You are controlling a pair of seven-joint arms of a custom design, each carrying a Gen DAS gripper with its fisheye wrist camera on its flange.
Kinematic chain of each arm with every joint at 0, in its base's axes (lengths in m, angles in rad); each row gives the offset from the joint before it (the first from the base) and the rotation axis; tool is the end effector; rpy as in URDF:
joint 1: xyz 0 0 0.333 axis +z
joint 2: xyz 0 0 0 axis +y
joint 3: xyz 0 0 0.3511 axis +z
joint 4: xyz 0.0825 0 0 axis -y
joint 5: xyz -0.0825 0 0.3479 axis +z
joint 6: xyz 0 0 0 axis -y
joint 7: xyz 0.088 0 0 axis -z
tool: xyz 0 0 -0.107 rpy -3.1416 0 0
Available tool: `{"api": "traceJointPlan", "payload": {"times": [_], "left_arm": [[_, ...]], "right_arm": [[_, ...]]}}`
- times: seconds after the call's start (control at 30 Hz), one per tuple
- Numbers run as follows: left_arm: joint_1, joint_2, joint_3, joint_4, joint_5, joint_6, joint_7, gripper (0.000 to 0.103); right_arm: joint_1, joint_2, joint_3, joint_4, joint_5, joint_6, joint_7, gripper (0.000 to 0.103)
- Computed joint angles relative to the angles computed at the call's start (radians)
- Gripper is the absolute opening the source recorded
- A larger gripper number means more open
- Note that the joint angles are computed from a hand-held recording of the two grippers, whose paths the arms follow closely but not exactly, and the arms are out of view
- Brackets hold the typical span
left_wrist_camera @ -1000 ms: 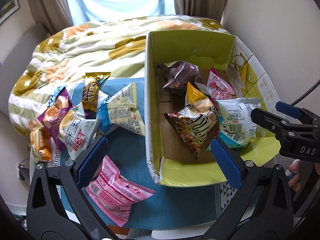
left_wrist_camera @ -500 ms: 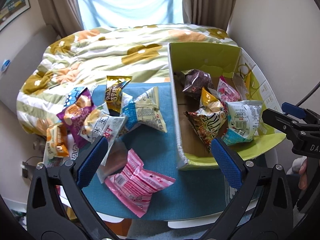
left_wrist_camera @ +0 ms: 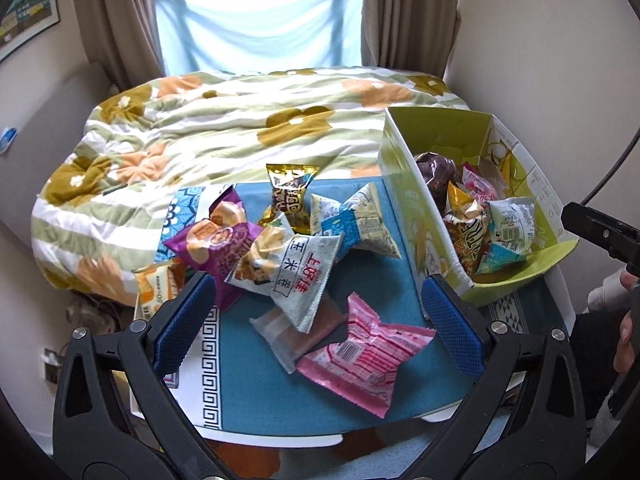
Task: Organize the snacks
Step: 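Release the white bag into the box with the right gripper and withdraw both grippers, then grasp the white Oishi corn bag with the left gripper while the right gripper grasps the pink striped bag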
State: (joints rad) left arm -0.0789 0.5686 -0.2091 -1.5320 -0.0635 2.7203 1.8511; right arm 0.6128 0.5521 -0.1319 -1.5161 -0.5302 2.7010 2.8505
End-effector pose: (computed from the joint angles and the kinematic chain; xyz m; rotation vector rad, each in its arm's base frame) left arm 0.7131 -0.1705 0.4500 -1.4339 2.2852 -0.7628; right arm 0.6290 0.3734 0.4582 -1.4107 2.0076 -0.4736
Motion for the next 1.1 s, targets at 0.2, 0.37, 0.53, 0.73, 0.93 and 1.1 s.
{"api": "traceJointPlan", "payload": {"times": [0.2,0.37,0.53,0.73,0.93,1.1], "left_arm": [[0.090,0.054,-0.053,0.079,-0.061,-0.102,0.172,0.102],[0.127,0.105,-0.069,0.156,-0.107,-0.170,0.288,0.102],[0.124,0.183,-0.065,0.284,-0.121,-0.271,0.386,0.102],[0.065,0.260,-0.026,0.399,-0.069,-0.338,0.434,0.102],[-0.005,0.369,0.009,0.547,-0.010,-0.406,0.409,0.102],[-0.069,0.439,0.059,0.614,0.072,-0.397,0.356,0.102]], "right_arm": [[0.096,0.085,-0.018,0.186,-0.030,-0.221,0.110,0.102],[0.115,0.157,0.007,0.289,0.000,-0.280,0.204,0.102],[0.132,0.262,0.028,0.437,0.069,-0.374,0.240,0.102],[0.148,0.372,0.035,0.546,0.149,-0.401,0.306,0.102],[0.140,0.446,0.041,0.560,0.212,-0.320,0.336,0.102],[0.135,0.512,0.036,0.611,0.247,-0.311,0.318,0.102]]}}
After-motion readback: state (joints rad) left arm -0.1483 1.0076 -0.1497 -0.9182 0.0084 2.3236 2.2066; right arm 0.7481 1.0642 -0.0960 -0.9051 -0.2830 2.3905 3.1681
